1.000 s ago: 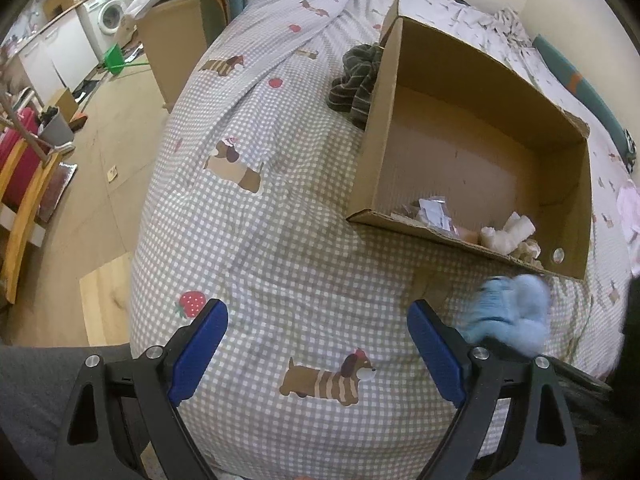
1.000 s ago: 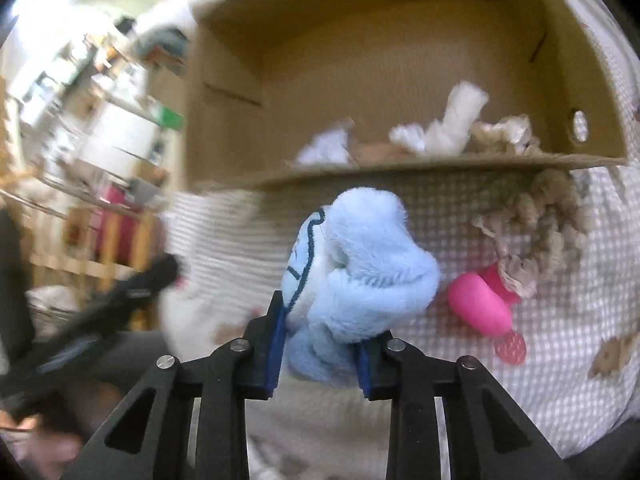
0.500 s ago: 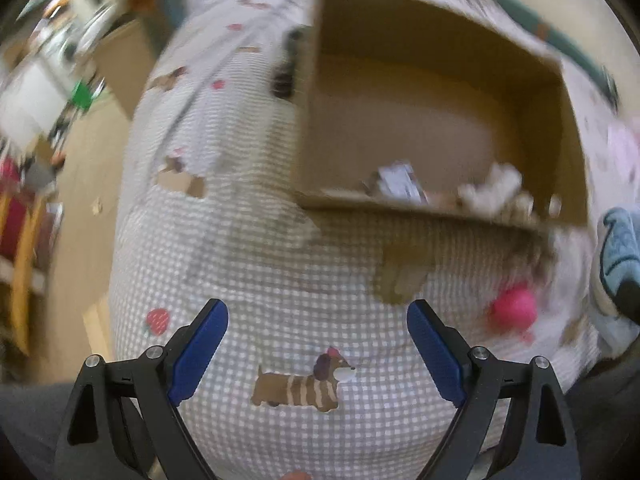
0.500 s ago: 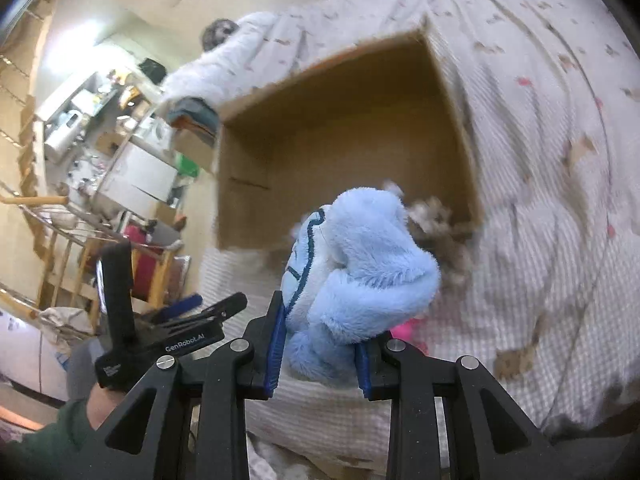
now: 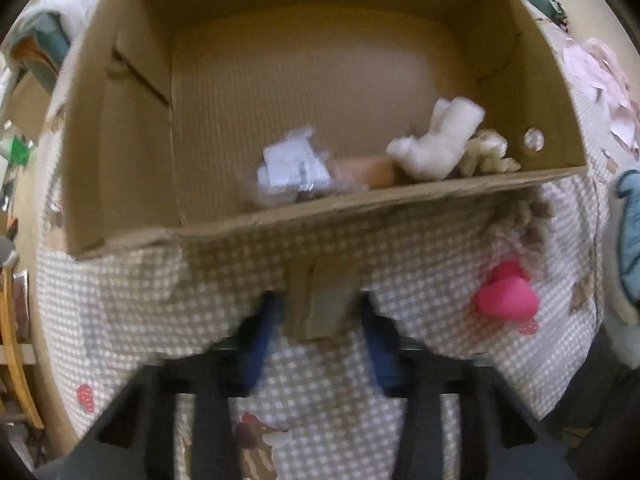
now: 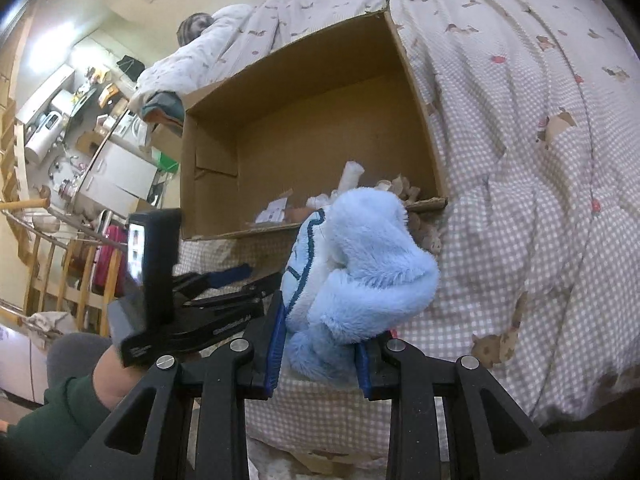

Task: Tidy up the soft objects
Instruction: 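Lift the blue plush with the right gripper while the left gripper grasps a small white scrap, then carry both items over the box and open both grippers to drop them inside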

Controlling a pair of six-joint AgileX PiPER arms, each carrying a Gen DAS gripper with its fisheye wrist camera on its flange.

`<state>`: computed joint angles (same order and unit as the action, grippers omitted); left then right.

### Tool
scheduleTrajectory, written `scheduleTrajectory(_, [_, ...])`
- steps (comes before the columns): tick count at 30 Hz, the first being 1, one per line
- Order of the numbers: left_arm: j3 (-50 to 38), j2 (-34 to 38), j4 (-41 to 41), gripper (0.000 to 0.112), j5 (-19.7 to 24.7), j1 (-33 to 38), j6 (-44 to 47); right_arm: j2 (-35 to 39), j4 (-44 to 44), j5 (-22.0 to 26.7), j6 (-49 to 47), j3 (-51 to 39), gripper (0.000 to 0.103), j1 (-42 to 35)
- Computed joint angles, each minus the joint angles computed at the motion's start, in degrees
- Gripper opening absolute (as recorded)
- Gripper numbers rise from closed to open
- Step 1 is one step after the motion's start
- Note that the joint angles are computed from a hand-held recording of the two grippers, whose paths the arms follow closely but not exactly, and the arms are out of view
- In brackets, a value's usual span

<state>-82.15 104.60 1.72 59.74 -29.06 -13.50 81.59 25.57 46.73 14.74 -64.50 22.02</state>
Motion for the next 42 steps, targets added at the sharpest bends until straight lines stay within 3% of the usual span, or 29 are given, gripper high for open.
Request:
scheduleTrajectory(2, [1.14, -0.89, -1.72, 0.018, -1.65, 1.07, 0.82, 0.06, -0.06, 0.0, -0.1, 0.03, 0.032, 0.13])
scheduleTrajectory(3, [1.38, -1.39, -2.31, 0.01, -2.13, 1.3, 1.52, 0.19, -0.23, 0.02, 0.1, -0.12, 0.032, 0.31])
scheduleTrajectory(6, [1.89, -2.62, -3.11, 0.007, -2.46, 1.47, 2.58, 0.78, -0.39, 0.04, 0.42, -0.69, 0.032, 0.56])
scheduleTrajectory(15, [7.98, -11.28, -2.29, 0.006, -3.13, 4.45, -1.87, 2.16, -1.83, -0.07, 2.3, -2.42, 0.032, 1.61])
scheduleTrajectory(22, [9.96, -17.47, 1.62, 0.006, -0.64, 5.63, -7.02, 2.56, -2.51, -0.66, 2.54, -3.07, 0.032, 2.32])
scheduleTrajectory(27, [6.9, -20.47, 2.72, 0.006, 2.89, 6.4, -7.34, 1.25, -2.71, -1.59, 3.01, -2.23, 0.032, 2.42])
scheduleTrajectory(34, [3.86, -25.17, 6.87, 0.006, 5.71, 1.75, -14.15, -1.94, -2.31, -2.22, 2.35, -1.67, 0.032, 1.33])
scheduleTrajectory(42, [-7.02, -21.75, 7.94, 0.006, 7.72, 3.28, -12.02, -1.73, -2.66, -1.05, 2.44, -6.35, 0.032, -0.49])
